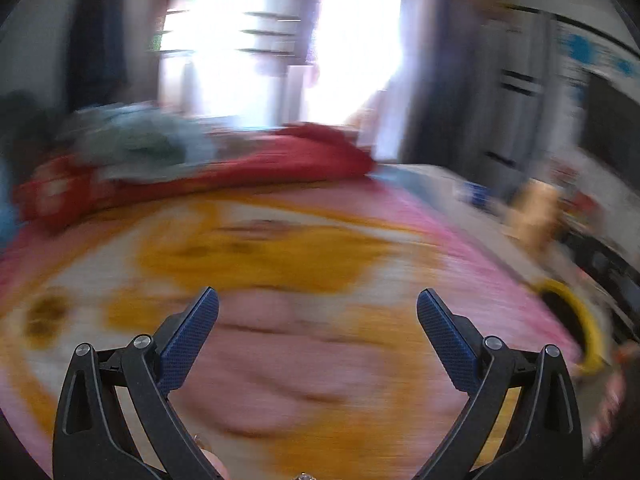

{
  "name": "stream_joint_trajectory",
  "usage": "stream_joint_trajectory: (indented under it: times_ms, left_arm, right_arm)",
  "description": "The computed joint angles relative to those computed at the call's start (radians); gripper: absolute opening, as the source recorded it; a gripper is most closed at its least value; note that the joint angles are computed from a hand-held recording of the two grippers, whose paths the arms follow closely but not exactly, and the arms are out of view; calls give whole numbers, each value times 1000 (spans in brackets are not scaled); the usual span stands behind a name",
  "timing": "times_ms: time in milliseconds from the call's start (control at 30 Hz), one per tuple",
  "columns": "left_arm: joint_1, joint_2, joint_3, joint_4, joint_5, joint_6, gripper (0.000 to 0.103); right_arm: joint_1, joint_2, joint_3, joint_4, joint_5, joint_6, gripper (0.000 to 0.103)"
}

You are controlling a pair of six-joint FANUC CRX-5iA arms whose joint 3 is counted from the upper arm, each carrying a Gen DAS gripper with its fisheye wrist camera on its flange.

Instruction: Collect trash

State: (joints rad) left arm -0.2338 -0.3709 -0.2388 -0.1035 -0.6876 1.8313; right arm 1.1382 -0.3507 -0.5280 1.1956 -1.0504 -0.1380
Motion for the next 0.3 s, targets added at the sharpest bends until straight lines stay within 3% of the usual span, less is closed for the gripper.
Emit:
stream_joint_trajectory:
  times_ms: [67, 133, 233, 300]
  left_arm:
    - [114, -8, 35, -85, -92, 84, 97]
    - [245, 21, 87, -137, -201, 103, 97]
    - [378, 73, 135, -187, -293, 118, 97]
    - [472, 113, 152, -176, -335, 95, 97]
  right_arm:
    - [-27, 130, 135, -134, 169, 122, 92]
    - [-25, 277, 315, -352, 253, 339, 92]
    - [-14, 482, 597, -683, 223, 653, 92]
    - [-13, 636, 806, -855, 112, 825, 92]
